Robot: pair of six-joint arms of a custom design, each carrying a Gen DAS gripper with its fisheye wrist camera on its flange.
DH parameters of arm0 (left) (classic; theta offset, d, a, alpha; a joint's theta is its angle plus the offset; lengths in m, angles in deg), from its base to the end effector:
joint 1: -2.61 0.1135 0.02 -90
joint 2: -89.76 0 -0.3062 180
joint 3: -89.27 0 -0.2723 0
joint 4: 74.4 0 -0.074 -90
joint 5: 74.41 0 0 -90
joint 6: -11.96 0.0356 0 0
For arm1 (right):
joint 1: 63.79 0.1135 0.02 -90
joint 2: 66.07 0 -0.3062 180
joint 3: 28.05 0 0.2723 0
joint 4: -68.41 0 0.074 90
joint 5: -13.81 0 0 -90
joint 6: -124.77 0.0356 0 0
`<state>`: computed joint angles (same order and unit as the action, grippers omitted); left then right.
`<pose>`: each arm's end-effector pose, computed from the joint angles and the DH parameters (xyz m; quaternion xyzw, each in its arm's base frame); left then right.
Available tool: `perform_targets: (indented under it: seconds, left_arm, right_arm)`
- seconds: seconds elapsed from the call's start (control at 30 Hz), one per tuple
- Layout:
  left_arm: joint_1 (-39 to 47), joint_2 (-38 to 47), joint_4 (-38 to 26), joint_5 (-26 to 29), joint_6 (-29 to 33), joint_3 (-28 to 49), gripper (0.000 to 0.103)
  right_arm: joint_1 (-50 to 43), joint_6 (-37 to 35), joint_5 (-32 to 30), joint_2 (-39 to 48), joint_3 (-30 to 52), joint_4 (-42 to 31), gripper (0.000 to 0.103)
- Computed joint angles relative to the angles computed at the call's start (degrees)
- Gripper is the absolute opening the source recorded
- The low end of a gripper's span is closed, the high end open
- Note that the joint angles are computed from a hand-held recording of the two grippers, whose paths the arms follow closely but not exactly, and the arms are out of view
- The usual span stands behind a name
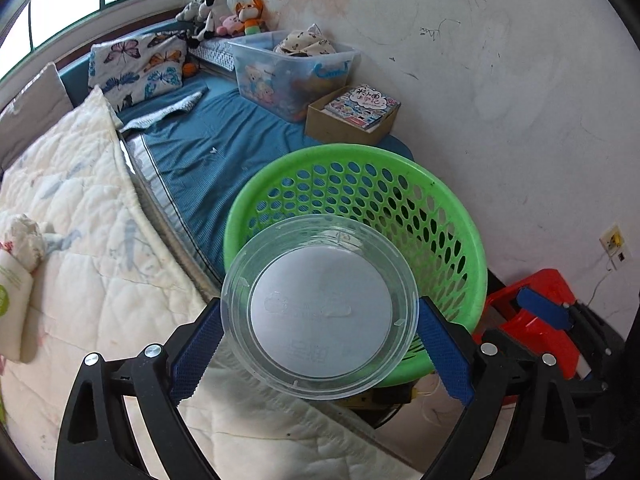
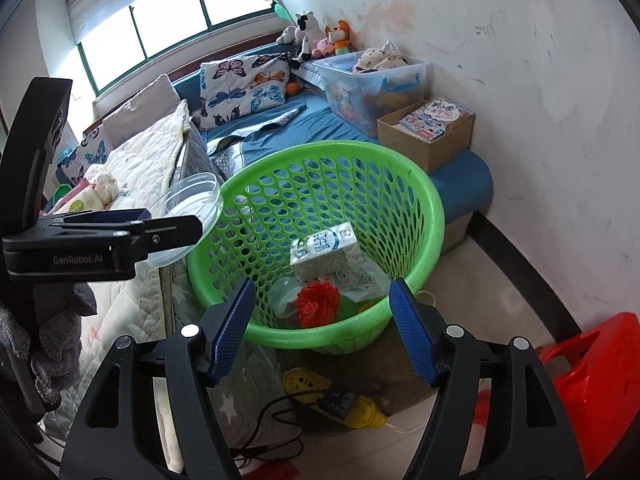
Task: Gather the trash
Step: 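Carry the net and container over the green basket and open both tools, then return to the mattress and reach the left tool to the clear yellow-label bottle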
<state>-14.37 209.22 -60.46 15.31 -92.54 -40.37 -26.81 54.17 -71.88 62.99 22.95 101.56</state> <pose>0.3160 -0.0963 0.0358 0.0199 0.9539 -0.0790 0.2888 0.2787 0.2065 0.0075 -0.1268 0.9143 0.1504 0.3541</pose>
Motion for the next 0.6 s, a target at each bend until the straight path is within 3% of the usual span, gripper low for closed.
perform_targets:
  seconds: [0.33,0.6]
  left_arm:
    - [0.7,-0.6,3.1,3.1,-0.7,-1.6,0.092]
    - [2.2,-7.8,6.3,2.5,0.8,-8.8,0.092]
  right_arm:
    - [0.6,0.6,0.4,0.3,-0.4,0.7,0.070]
    - [2.2,0.6,1.0,-1.2,-1.2,0.9,0.070]
